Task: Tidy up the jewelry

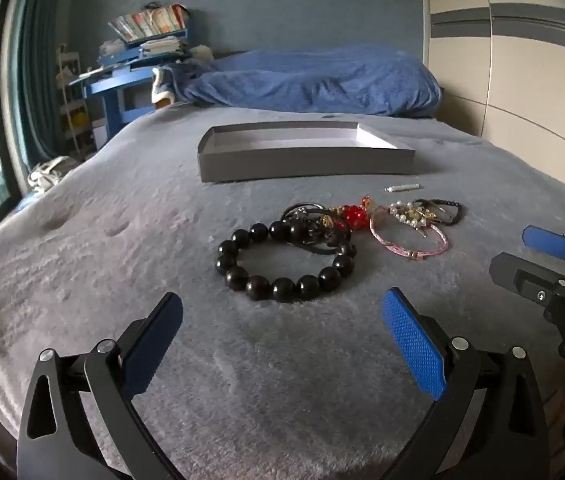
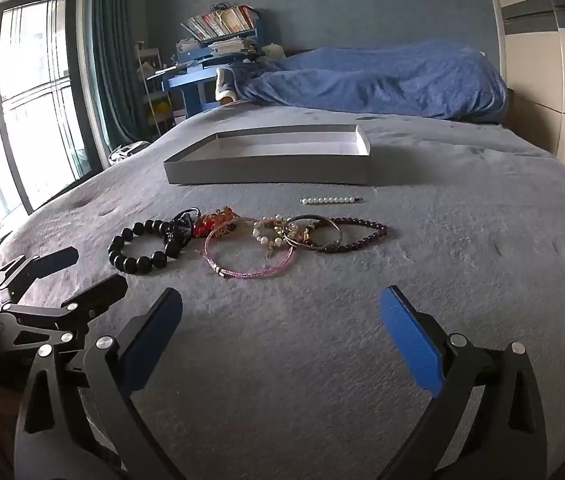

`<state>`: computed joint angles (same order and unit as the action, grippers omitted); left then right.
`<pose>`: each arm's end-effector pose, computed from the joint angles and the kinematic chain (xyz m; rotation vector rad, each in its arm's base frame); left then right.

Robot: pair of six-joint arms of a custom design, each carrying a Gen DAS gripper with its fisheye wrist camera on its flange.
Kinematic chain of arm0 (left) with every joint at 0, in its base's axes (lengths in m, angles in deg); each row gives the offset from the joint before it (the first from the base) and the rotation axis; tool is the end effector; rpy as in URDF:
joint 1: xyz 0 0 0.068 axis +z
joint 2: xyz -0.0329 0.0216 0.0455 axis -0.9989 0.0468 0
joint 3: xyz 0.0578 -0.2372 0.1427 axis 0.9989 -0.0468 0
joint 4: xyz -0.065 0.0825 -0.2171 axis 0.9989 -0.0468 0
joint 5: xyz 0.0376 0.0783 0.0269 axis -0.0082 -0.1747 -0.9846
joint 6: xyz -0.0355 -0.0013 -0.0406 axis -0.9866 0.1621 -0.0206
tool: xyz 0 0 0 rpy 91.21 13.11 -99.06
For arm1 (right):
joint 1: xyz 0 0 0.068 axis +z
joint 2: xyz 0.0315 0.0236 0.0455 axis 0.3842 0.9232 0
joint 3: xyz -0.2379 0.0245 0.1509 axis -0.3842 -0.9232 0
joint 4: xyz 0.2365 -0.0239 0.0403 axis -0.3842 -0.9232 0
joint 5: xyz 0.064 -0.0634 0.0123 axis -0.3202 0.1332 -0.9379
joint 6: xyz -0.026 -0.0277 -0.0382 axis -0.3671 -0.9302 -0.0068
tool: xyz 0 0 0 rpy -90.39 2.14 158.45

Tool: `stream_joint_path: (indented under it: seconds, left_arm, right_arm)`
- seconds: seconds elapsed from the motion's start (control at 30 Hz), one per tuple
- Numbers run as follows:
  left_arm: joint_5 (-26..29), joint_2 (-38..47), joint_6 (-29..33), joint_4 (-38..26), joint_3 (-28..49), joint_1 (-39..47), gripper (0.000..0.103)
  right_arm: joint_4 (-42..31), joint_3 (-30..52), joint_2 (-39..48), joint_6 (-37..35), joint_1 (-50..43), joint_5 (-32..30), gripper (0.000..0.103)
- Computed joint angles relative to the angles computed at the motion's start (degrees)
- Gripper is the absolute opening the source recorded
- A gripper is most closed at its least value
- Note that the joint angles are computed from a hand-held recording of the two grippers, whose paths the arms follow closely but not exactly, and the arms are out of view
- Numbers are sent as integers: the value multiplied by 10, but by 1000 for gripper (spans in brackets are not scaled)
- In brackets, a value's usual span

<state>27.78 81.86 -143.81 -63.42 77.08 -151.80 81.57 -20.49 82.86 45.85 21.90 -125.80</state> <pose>0.1162 -0.1753 0.0503 -0.3502 2.1353 0.1660 0.2042 0.0189 0.0602 -0.7089 2.0639 0.5205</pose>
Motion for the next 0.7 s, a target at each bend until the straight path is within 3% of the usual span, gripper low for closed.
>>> stream_joint_path:
  seconds: [0.27,0.37,0.43,0.7]
  left_arm:
    - [-14,-7,4,2,0,-8,99]
    - [-5,-6,34,56,-31,14,99]
    - [-14,-8,5,-3,-1,-6,99]
    - [-9,-4,1,12,-10,-3,99]
  right_arm:
    - [-5,1,-5,-2,0,0,98]
    - [38,-8,20,4,5,3,98]
    - [27,-8,10,2,3,2,98]
    - [8,-2,0,-4,-4,-3,98]
